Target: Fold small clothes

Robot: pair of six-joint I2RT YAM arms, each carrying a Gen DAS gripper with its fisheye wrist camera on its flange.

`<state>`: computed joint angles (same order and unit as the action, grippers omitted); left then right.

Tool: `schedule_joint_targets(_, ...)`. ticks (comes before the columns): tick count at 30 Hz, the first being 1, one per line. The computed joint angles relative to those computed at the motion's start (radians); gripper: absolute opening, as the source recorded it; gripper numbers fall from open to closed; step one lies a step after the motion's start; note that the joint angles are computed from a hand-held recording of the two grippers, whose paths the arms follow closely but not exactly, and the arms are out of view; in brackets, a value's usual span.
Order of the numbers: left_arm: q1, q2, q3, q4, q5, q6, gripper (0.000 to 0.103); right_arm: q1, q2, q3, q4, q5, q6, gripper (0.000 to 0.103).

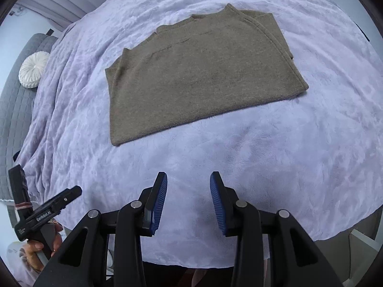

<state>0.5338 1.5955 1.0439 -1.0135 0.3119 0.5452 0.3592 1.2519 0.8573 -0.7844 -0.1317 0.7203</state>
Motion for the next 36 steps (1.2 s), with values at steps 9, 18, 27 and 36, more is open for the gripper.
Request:
schedule_joint_targets(9, -0.112, -0.032, 0.165, -0.036, 0.031, -0.209, 0.102, -0.287, 0.031, 0.245, -0.1, -0.14, -0.199, 0.041)
schedule_joint_targets(18, -0.443, 0.037, 0.427, 0.093, -0.077, -0.572, 0.102, -0.625, 0.392, 0.705, -0.236, -0.365, -0.607, 0.041)
schedule_joint_targets(27, -0.555, 0.453, 0.687, 0.177, -0.104, -0.538, 0.074, -0.645, 0.703, 0.843, -0.147, -0.308, -0.681, 0.027)
schedule_joint_targets(36, -0.564, 0.795, 0.899, 0.241, -0.034, -0.504, 0.053, -0.599, 0.994, 0.861, 0.002, -0.302, -0.601, 0.027)
